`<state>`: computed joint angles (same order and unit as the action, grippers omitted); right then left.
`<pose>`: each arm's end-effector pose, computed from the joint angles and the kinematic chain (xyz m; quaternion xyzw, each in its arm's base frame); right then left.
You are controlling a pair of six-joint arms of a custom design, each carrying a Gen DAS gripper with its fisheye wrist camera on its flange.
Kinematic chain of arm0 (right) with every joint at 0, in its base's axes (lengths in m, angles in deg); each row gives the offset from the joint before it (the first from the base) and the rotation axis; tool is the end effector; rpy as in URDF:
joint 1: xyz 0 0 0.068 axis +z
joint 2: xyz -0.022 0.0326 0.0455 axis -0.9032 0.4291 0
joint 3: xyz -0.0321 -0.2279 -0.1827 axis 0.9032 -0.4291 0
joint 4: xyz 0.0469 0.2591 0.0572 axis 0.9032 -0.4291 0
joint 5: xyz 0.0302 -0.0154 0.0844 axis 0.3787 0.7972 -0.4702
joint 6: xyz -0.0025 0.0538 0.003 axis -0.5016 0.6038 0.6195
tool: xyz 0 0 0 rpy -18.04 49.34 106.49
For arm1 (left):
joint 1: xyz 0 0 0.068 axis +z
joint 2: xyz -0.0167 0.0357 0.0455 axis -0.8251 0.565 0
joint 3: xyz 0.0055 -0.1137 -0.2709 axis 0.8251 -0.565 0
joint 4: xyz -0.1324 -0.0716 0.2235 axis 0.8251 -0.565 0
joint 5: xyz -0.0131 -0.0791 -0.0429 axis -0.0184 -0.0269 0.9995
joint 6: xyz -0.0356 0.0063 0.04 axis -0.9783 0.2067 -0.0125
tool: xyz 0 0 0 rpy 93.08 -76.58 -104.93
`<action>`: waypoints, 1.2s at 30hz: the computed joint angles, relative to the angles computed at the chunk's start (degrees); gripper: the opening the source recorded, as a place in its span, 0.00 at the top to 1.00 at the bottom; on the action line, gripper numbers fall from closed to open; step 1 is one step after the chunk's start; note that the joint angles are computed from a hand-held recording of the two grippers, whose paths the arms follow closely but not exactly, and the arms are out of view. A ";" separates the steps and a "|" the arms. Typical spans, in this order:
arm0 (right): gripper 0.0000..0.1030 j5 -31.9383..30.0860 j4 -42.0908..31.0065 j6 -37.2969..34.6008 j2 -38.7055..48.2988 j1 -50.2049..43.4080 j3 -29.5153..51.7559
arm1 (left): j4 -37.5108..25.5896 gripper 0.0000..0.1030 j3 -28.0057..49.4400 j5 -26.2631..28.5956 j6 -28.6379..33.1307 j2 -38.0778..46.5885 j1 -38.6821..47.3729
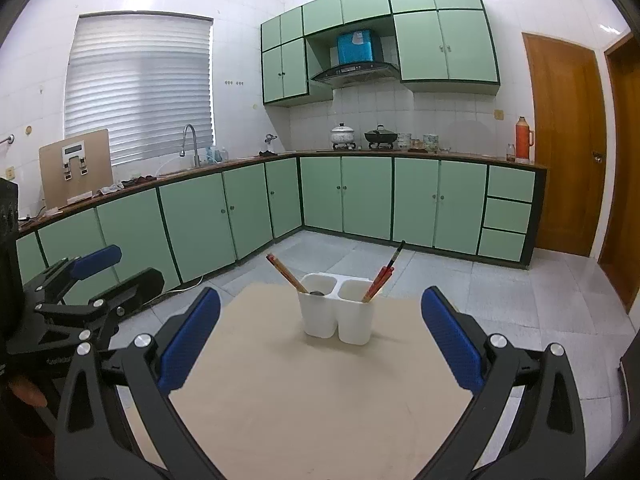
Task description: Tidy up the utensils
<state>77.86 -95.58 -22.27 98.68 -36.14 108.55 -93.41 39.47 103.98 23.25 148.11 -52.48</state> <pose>0.1923 0.0825 0.4162 0.0648 0.8160 -0.0179 0.5742 0.3056 -0.0045 0.4115 0.2359 0.7636 -0.1849 0.5719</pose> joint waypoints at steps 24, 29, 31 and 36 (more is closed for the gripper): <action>0.05 0.16 -0.30 -1.02 -1.09 0.16 0.12 | 0.91 0.06 -1.71 0.94 -0.37 -2.20 0.91; 0.05 0.58 -0.85 -0.87 -0.95 0.54 0.60 | 0.86 0.06 -1.66 0.88 -0.38 -2.24 0.87; 0.05 0.50 -1.00 -0.82 -0.96 0.53 0.68 | 0.85 0.06 -1.67 0.87 -0.44 -2.26 0.83; 0.05 0.45 -1.18 -0.82 -1.05 0.49 0.80 | 0.65 0.06 -1.37 1.01 -0.20 -2.12 0.91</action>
<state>78.31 -96.76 -23.09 97.63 -35.65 109.35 -92.76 38.10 104.99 23.05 145.98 -51.57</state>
